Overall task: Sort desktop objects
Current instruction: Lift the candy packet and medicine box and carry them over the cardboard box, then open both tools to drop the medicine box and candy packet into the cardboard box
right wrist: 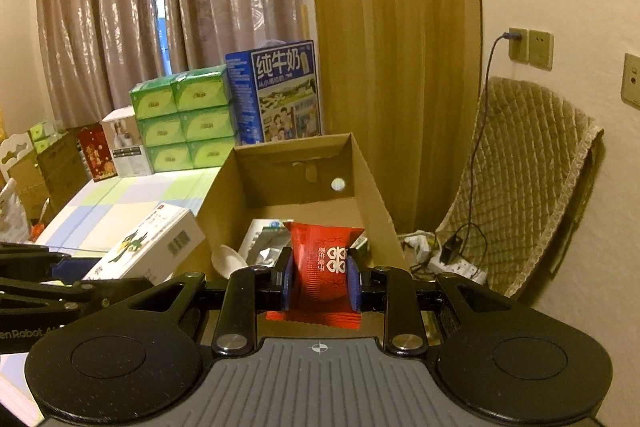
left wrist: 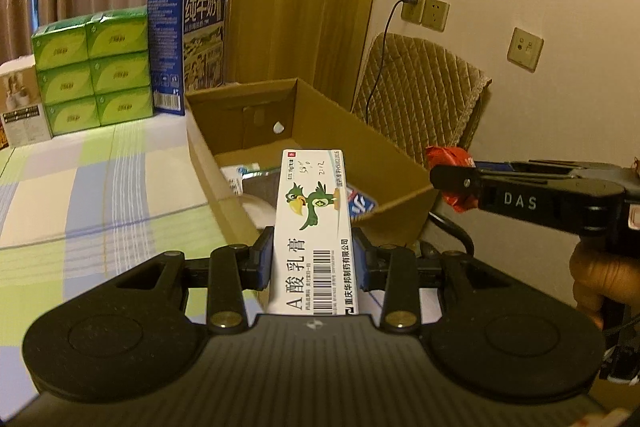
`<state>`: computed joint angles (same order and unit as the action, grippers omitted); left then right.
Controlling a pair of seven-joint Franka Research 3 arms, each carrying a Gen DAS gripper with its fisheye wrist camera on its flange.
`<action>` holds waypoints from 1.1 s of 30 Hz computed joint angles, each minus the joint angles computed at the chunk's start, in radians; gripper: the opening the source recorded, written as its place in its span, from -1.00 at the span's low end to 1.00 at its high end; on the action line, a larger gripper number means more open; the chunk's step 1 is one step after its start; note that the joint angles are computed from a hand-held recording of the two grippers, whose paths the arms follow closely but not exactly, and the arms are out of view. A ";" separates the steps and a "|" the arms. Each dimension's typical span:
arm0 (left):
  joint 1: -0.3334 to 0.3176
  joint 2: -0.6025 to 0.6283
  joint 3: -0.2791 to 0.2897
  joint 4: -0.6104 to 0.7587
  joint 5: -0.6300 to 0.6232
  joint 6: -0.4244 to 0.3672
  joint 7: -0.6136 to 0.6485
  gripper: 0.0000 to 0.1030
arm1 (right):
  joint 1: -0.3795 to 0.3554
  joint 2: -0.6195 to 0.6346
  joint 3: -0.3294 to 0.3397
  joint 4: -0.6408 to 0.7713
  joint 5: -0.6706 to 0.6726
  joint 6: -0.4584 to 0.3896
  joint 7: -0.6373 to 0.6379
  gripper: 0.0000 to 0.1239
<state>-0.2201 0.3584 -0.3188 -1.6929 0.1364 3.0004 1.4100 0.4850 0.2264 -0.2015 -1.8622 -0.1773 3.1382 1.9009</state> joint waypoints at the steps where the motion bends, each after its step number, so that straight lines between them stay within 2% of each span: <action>1: -0.006 0.009 0.005 0.017 0.004 -0.005 -0.004 -0.36 | -0.014 0.008 0.014 0.014 0.010 -0.004 -0.015 -0.61; 7: -0.038 0.070 0.031 0.120 0.030 -0.036 -0.036 -0.36 | -0.079 0.066 0.081 0.110 0.086 -0.037 -0.114 -0.61; 15: -0.060 0.170 0.049 0.281 0.039 -0.085 -0.077 -0.36 | -0.129 0.164 0.134 0.264 0.182 -0.092 -0.234 -0.61; 20: -0.064 0.251 0.046 0.408 0.029 -0.133 -0.074 -0.36 | -0.132 0.233 0.131 0.368 0.218 -0.127 -0.264 -0.61; 23: -0.085 0.307 0.062 0.497 0.035 -0.164 -0.076 -0.36 | -0.135 0.272 0.127 0.428 0.230 -0.151 -0.268 -0.61; 28: -0.106 0.403 0.075 0.644 0.034 -0.208 -0.061 -0.36 | -0.144 0.302 0.133 0.468 0.249 -0.177 -0.274 -0.61; 33: -0.088 0.389 0.073 0.614 0.015 -0.188 -0.047 -0.36 | -0.157 0.317 0.154 0.480 0.272 -0.195 -0.292 -0.61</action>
<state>-0.3078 0.7471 -0.2458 -1.0793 0.1519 2.8123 1.3630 0.3276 0.5430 -0.0471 -1.3824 0.0950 2.9428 1.6091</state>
